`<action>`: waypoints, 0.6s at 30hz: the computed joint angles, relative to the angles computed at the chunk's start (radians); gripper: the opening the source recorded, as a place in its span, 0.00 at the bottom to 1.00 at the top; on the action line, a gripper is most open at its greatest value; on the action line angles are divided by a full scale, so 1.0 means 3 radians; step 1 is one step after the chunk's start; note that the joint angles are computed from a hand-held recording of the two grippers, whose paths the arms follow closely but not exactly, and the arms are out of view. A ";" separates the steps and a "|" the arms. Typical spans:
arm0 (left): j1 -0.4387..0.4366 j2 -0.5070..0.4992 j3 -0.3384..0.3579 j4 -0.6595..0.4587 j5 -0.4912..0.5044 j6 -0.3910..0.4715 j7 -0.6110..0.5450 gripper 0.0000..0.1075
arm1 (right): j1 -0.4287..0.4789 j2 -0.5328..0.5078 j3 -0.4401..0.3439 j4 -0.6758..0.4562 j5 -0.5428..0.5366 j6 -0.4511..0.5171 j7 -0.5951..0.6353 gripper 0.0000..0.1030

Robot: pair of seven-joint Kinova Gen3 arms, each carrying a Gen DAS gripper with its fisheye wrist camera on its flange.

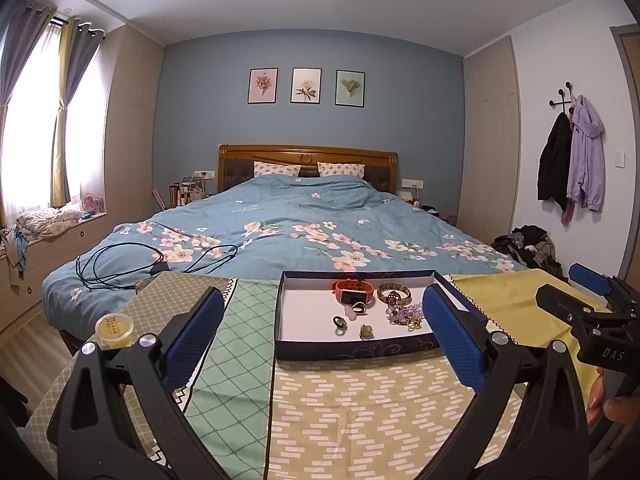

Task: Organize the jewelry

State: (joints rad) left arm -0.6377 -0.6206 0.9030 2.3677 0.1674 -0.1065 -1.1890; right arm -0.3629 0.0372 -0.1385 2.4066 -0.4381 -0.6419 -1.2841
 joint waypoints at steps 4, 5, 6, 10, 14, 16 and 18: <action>0.0010 -0.0008 -0.0005 -0.0006 0.0011 0.0013 0.0006 0.91 | 0.0000 0.0006 0.0000 -0.0008 0.0006 -0.0008 -0.0011 0.93; 0.0003 -0.0015 0.0001 -0.0016 0.0016 0.0028 0.0010 0.91 | -0.0004 0.0009 -0.0001 -0.0007 -0.0005 -0.0016 -0.0004 0.93; 0.0003 -0.0017 0.0000 -0.0026 0.0016 0.0042 0.0013 0.91 | -0.0003 0.0009 -0.0002 0.0001 0.0010 -0.0037 -0.0020 0.93; -0.0003 0.0001 0.0019 -0.0044 0.0012 0.0053 0.0026 0.91 | -0.0018 0.0021 -0.0005 0.0016 -0.0004 -0.0112 0.0004 0.93; -0.0032 0.0017 0.0062 -0.0049 0.0023 0.0037 0.0051 0.91 | -0.0015 0.0036 0.0000 0.0015 0.0035 -0.0143 -0.0036 0.93; -0.0059 0.0039 0.0095 -0.0045 0.0029 0.0012 0.0064 0.91 | -0.0014 0.0043 0.0006 0.0024 0.0034 -0.0176 -0.0041 0.93; -0.0097 0.0050 0.0136 -0.0043 0.0038 -0.0008 0.0076 0.91 | -0.0017 0.0047 0.0006 0.0040 0.0035 -0.0205 -0.0052 0.93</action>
State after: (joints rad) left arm -0.6667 -0.6057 0.9437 2.3547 0.1787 -0.1088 -1.1664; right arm -0.3678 0.0511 -0.1367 2.4185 -0.4275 -0.7033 -1.2998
